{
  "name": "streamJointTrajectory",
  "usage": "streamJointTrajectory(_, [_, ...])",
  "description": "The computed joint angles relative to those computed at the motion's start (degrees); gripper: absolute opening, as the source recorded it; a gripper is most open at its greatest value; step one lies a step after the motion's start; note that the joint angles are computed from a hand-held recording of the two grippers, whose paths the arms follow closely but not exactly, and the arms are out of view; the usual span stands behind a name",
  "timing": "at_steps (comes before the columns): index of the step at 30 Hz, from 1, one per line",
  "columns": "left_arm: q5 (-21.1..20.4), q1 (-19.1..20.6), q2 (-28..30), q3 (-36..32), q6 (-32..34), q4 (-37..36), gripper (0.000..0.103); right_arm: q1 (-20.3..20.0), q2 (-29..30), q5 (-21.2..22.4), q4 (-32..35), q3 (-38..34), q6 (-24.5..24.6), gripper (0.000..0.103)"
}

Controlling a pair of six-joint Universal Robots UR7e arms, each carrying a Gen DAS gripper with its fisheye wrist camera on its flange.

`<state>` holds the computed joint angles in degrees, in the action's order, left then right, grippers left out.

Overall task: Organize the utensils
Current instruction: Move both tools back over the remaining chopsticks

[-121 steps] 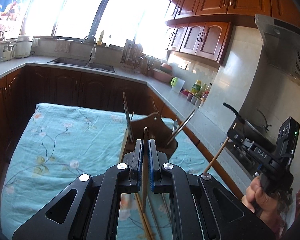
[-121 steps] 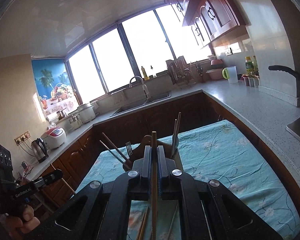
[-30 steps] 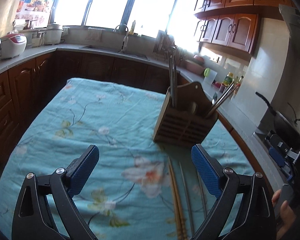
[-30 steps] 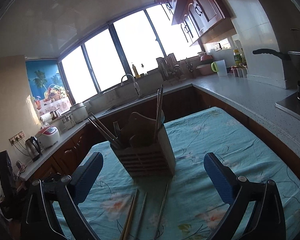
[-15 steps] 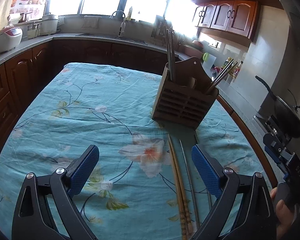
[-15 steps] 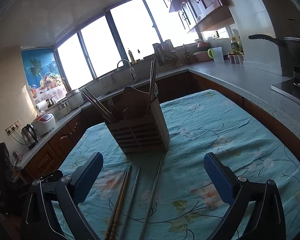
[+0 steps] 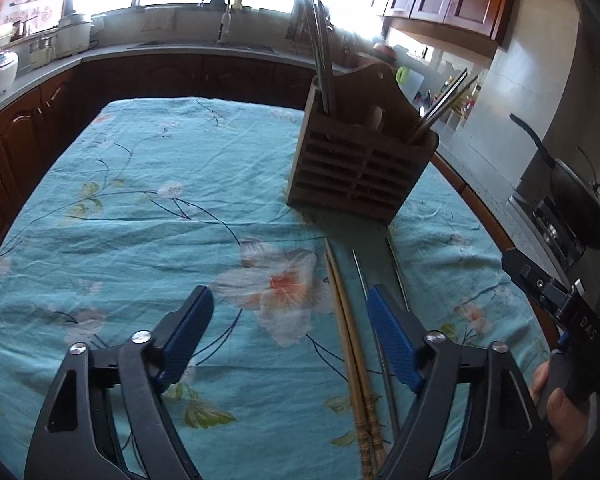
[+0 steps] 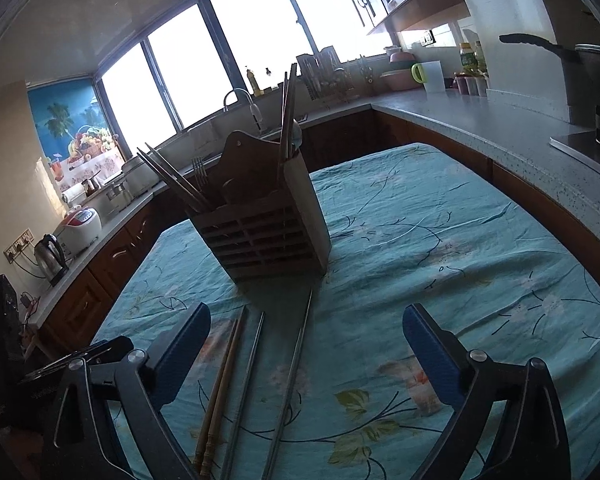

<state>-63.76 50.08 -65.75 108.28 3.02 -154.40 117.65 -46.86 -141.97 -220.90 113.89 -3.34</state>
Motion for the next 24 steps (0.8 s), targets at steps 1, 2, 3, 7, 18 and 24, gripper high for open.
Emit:
streamJointTrajectory(1, [-0.5,0.1,0.4,-0.5,0.1,0.8,0.071,-0.2,-0.1,0.2,0.7,-0.1,0.4,0.089])
streamJointTrajectory(2, [-1.0,0.3,0.8,-1.0,0.2,1.7,0.066,-0.5,-0.1,0.5,1.5,-0.2,0.8,0.087])
streamJointTrajectory(3, [-1.4,0.4,1.3,-1.6,0.2,2.7,0.064,-0.8,-0.3,0.7,2.5,-0.2,1.3,0.082])
streamJointTrajectory(7, [-1.8,0.5,3.1,-3.2,0.6,5.7,0.053,-2.0,-0.8,1.9,6.6,-0.6,3.6,0.061])
streamJointTrajectory(18, [-0.9,1.0,7.9,-6.4,0.7,12.2,0.035,-4.9,-1.9,4.4,13.9,-0.8,8.4,0.051])
streamJointTrajectory(24, [-0.8,0.9,9.0,-6.9,1.6,11.9,0.033,-6.0,-2.1,5.2,15.7,-0.9,9.8,0.049])
